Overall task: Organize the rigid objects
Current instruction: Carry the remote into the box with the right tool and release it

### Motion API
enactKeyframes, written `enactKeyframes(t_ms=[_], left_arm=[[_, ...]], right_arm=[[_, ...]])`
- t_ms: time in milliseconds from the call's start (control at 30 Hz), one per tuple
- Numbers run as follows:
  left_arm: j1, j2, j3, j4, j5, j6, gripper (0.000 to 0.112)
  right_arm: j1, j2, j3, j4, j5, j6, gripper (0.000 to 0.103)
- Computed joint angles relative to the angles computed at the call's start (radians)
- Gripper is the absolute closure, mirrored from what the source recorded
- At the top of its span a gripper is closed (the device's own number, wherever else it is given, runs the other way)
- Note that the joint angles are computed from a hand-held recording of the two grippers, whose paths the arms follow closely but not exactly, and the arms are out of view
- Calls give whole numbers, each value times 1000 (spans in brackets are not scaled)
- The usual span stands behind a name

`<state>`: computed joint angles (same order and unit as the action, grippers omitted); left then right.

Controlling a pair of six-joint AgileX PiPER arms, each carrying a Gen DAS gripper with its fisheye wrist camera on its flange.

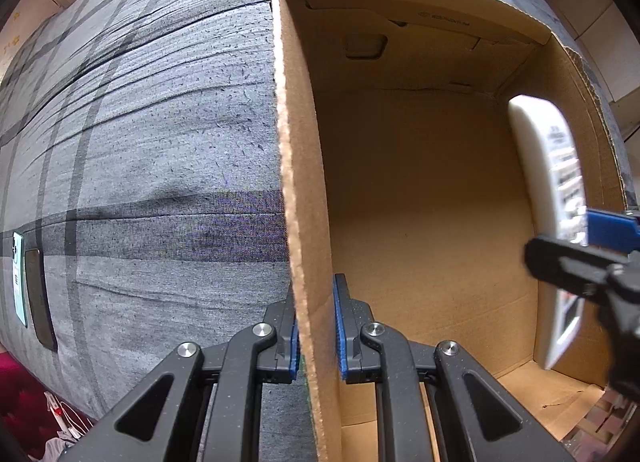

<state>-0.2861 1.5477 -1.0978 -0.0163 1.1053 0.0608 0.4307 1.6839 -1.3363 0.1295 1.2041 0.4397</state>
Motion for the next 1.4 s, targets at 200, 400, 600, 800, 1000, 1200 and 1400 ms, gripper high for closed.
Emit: enactKeyframes(t_ms=[200,400,600,800,1000,1200,1400], left_arm=[[8,10,-7,-8,1,8,98],[15,12,-13,-12,3,20,98],[13,11,-9,-7,-3,14,98],[-5,7,-10,-6,8,-16,98],[0,5,-10,-3,8,-11,98],[-3,5,-4,2,4,-14,98],[-7,5,-4,6,4,-17,98]], right_arm=[[-14,66,11,36,-36,-1,54],[-32,107,31,52,-64,-25,54],[-50,142,49,78,-83,-36,53],[-58,148,64,100,-91,-66,53],[-69,119,69,88,-88,-73,50],[-71,77,71,71,-73,-73,50],[-41,37,75,17,-68,-31,45]])
